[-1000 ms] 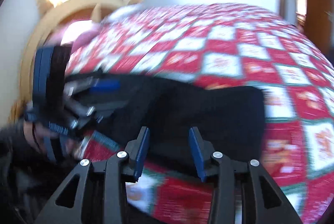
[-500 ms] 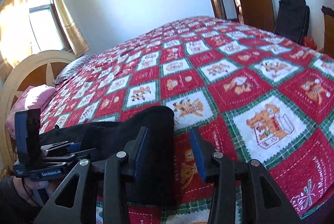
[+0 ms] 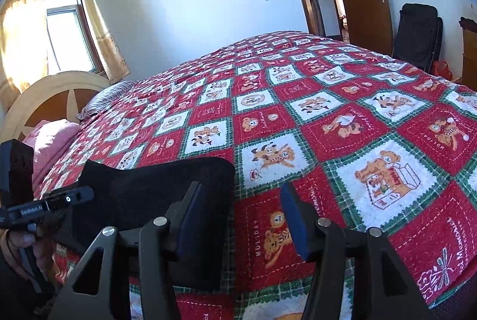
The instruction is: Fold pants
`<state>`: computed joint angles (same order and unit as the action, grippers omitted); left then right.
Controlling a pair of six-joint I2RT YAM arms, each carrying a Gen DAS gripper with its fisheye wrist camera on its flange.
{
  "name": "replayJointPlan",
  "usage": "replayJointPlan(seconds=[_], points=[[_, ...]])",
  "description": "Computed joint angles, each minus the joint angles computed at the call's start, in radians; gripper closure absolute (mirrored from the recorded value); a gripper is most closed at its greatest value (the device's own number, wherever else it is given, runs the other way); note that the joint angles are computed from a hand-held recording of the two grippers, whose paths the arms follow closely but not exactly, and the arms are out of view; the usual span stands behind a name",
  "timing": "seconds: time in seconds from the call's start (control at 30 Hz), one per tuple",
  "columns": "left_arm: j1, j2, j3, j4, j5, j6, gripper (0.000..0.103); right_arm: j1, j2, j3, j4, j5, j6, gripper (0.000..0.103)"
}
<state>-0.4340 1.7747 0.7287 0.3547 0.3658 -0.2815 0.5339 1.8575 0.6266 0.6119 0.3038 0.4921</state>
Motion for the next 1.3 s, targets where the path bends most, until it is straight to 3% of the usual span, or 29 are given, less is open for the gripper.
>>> replayJointPlan(seconds=[0.17, 0.4, 0.53, 0.6, 0.67, 0.83, 0.97, 1.07, 1.13, 1.3], points=[[0.096, -0.032, -0.059, 0.005, 0.023, -0.005, 0.09, 0.034, 0.013, 0.012, -0.001, 0.021, -0.033, 0.047], [0.165, 0.084, -0.075, 0.072, 0.055, -0.018, 0.09, 0.127, 0.032, 0.028, 0.046, -0.008, -0.153, 0.047], [0.152, 0.109, -0.088, 0.133, 0.017, -0.005, 0.084, 0.178, 0.113, 0.141, -0.1, -0.124, -0.239, 0.047], [0.148, 0.113, -0.096, 0.161, -0.003, 0.014, 0.083, 0.191, 0.197, 0.264, -0.285, -0.11, -0.243, 0.047], [0.141, 0.124, -0.093, 0.181, -0.024, 0.038, 0.083, 0.218, 0.218, 0.281, -0.298, -0.05, -0.277, 0.047], [0.146, 0.142, -0.09, 0.213, -0.025, 0.057, 0.082, 0.212, 0.15, 0.24, -0.252, -0.085, -0.249, 0.047], [0.145, 0.128, -0.104, 0.217, -0.038, 0.077, 0.076, 0.197, 0.153, 0.303, -0.247, -0.086, -0.235, 0.047], [0.129, 0.123, -0.096, 0.201, -0.079, 0.095, 0.076, 0.142, 0.25, 0.475, -0.376, -0.146, -0.179, 0.047], [0.132, 0.132, -0.087, 0.2, -0.082, 0.094, 0.073, 0.111, 0.33, 0.597, -0.496, -0.124, -0.122, 0.047], [0.132, 0.132, -0.081, 0.197, -0.082, 0.097, 0.071, 0.071, 0.355, 0.62, -0.483, -0.178, -0.083, 0.047]])
